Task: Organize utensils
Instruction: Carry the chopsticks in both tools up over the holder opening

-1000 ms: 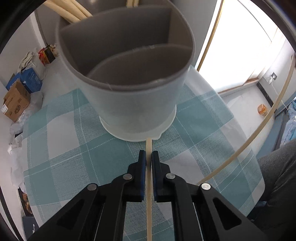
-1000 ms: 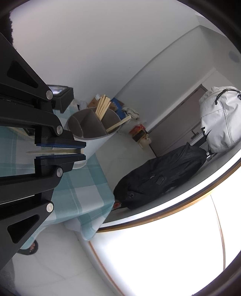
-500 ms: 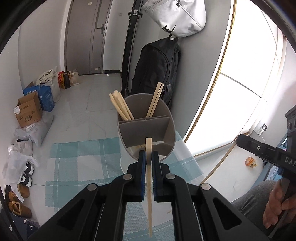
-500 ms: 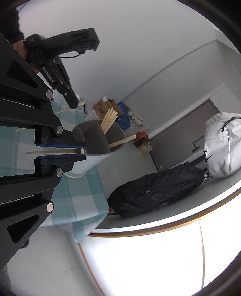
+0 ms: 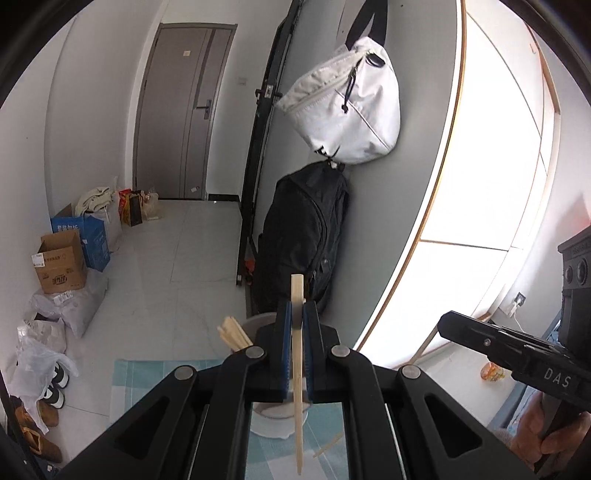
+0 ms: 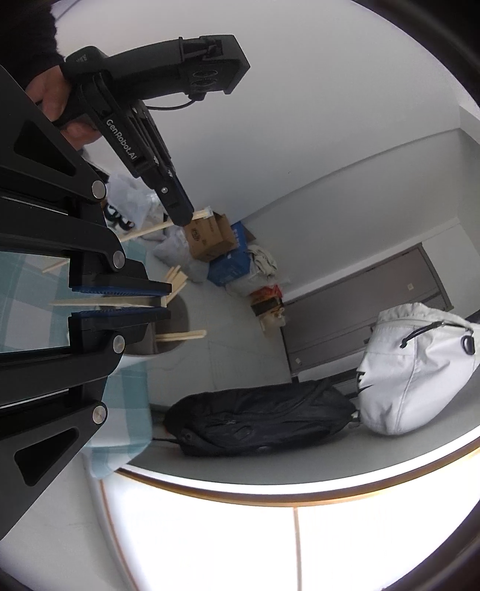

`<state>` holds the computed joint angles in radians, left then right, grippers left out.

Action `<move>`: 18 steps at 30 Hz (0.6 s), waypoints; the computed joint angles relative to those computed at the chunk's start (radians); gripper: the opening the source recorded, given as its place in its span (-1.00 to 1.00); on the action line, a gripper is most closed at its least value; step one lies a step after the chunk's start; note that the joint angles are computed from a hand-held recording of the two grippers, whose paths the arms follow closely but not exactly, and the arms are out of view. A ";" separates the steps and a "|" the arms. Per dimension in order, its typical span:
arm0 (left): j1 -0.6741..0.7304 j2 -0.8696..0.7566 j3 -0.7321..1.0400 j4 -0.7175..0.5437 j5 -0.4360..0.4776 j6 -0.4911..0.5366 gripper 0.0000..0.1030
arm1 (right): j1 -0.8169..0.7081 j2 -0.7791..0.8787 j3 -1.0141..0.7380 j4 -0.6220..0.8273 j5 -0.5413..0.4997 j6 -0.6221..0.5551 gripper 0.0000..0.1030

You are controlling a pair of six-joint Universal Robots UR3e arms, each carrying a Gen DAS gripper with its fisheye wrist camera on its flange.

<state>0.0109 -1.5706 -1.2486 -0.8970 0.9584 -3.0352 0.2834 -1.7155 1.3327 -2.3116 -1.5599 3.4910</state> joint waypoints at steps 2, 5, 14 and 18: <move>0.001 -0.068 0.106 -0.012 -0.002 -0.047 -0.96 | -0.015 0.035 -0.085 0.041 0.012 -0.012 -0.90; -0.009 -0.167 0.249 -0.016 0.023 -0.100 -0.96 | -0.043 0.113 -0.248 0.109 0.028 -0.035 -0.90; -0.029 -0.384 0.515 0.005 0.074 -0.184 -0.96 | -0.085 0.444 -0.822 0.349 0.050 -0.112 -0.90; -0.046 -0.427 0.510 0.083 0.116 -0.228 -0.96 | -0.094 0.605 -1.083 0.457 0.065 -0.137 -0.90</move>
<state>-0.0347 -1.9972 -0.7381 -0.8137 1.0748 -3.2637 0.1891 -1.1106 0.2499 -1.8549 -1.4953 3.3537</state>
